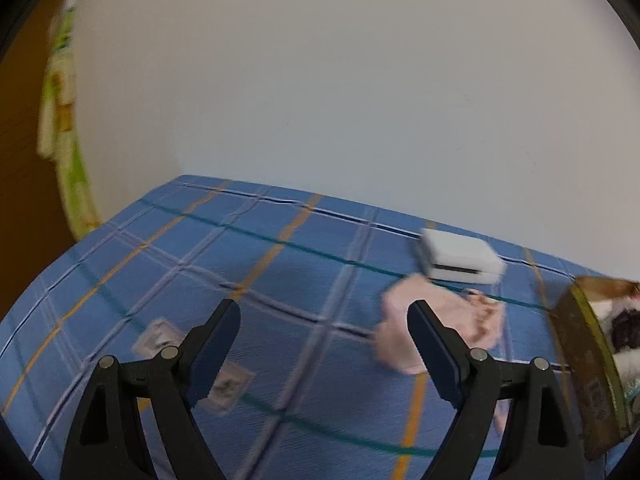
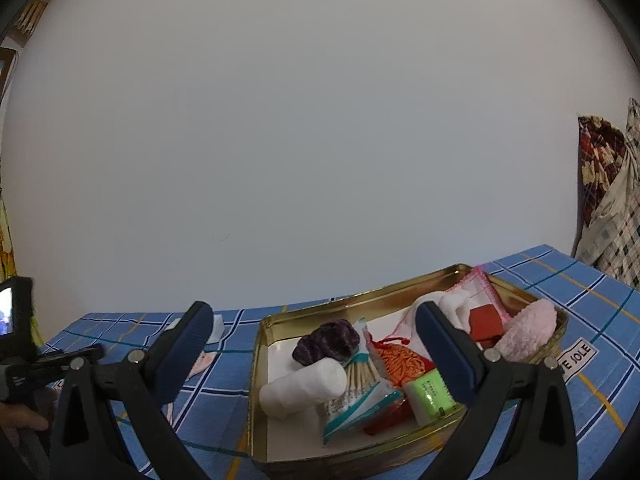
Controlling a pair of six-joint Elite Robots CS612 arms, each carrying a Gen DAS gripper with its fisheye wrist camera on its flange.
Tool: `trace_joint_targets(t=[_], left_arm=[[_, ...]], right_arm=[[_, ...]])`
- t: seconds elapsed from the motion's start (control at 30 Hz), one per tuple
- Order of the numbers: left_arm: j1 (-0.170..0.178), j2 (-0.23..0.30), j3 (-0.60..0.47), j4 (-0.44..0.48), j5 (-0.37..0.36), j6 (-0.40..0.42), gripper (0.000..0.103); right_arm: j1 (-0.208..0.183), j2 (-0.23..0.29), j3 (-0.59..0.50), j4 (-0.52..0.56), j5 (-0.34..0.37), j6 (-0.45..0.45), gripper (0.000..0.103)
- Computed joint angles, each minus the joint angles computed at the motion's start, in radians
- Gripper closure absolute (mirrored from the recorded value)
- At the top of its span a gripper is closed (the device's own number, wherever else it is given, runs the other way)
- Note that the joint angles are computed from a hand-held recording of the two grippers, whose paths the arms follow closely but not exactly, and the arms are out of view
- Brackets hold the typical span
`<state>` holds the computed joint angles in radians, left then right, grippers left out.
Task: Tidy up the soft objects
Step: 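Withdraw both tools from the tray toward the pink cloth and white sponge, then grasp the pink cloth with the left gripper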
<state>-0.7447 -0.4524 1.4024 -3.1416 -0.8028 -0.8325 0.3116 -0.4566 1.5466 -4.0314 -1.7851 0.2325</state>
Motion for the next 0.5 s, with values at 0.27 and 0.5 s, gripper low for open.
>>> trace_joint_targets(t=[0.27,0.5], left_arm=[[0.051,0.062,-0.176,0.142,-0.313,0.141,0.016],[0.066,0.070,-0.199,0.170,-0.392,0.124,0.029]], right_arm=[[-0.002,-0.003,0.005,0.003,0.031,0.007,0.000],[-0.005,-0.002,-0.008,0.036,0.064,-0.001,0.000]])
